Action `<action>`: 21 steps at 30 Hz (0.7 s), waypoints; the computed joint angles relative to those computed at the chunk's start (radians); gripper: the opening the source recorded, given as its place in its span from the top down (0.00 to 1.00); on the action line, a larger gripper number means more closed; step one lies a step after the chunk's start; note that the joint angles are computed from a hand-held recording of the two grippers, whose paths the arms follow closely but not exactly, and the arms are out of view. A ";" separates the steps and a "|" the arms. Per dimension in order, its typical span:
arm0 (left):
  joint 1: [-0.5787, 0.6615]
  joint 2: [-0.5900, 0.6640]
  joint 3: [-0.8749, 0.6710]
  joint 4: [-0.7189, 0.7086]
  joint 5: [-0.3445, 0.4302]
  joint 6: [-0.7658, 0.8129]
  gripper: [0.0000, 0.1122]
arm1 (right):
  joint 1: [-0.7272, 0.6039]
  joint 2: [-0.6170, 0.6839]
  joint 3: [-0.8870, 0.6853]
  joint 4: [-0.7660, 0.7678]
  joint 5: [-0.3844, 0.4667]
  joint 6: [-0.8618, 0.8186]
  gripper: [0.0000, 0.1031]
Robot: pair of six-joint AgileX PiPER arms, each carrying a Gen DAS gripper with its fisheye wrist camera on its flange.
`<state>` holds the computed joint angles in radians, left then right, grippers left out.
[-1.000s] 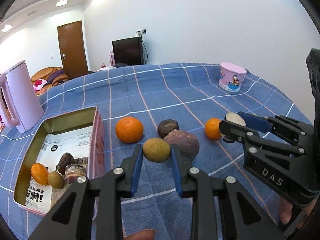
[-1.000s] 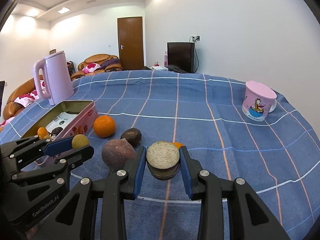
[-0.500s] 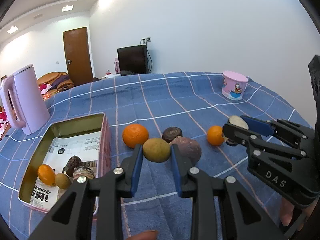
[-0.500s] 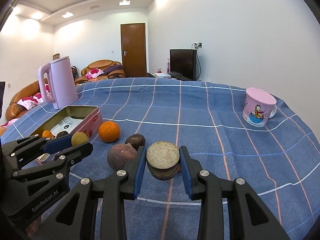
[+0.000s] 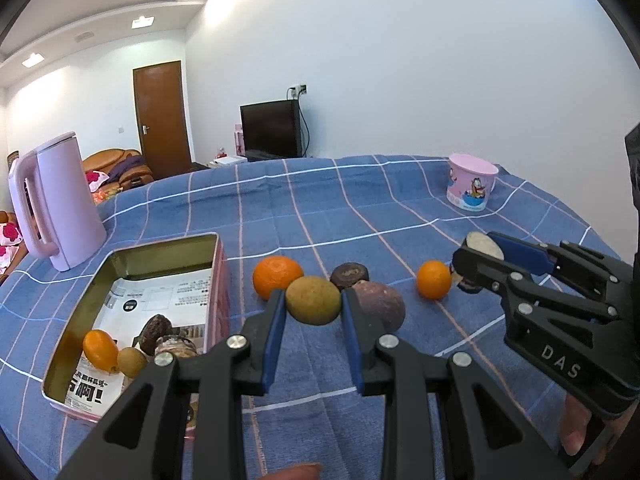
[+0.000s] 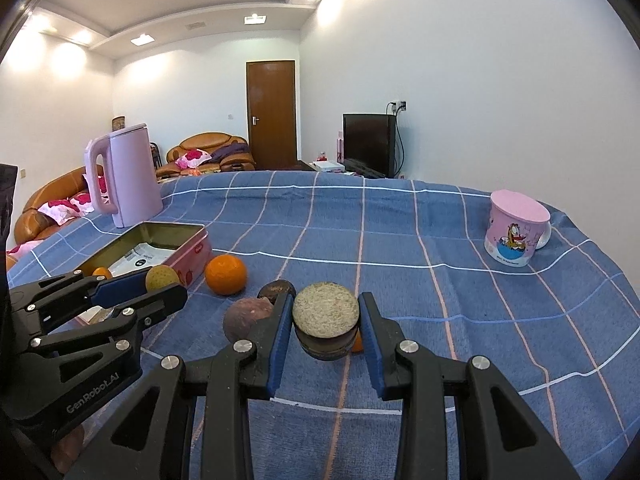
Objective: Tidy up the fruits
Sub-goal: 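Lift the green fruit and the slice and carry both toward the tin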
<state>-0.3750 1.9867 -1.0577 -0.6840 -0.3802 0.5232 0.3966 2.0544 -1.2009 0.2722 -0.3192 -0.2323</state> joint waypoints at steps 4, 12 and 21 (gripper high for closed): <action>-0.003 -0.010 0.022 0.023 -0.030 -0.027 0.74 | -0.001 -0.005 0.013 -0.029 -0.018 0.025 0.66; -0.013 -0.017 0.043 0.021 -0.074 -0.032 0.74 | 0.001 -0.014 0.035 -0.053 -0.054 0.044 0.66; -0.018 -0.027 0.069 0.037 -0.118 -0.056 0.74 | 0.001 -0.023 0.062 -0.078 -0.097 0.068 0.66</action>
<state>-0.3929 1.9597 -0.9885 -0.6471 -0.4987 0.4674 0.3975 2.0317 -1.1392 0.1939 -0.4161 -0.1646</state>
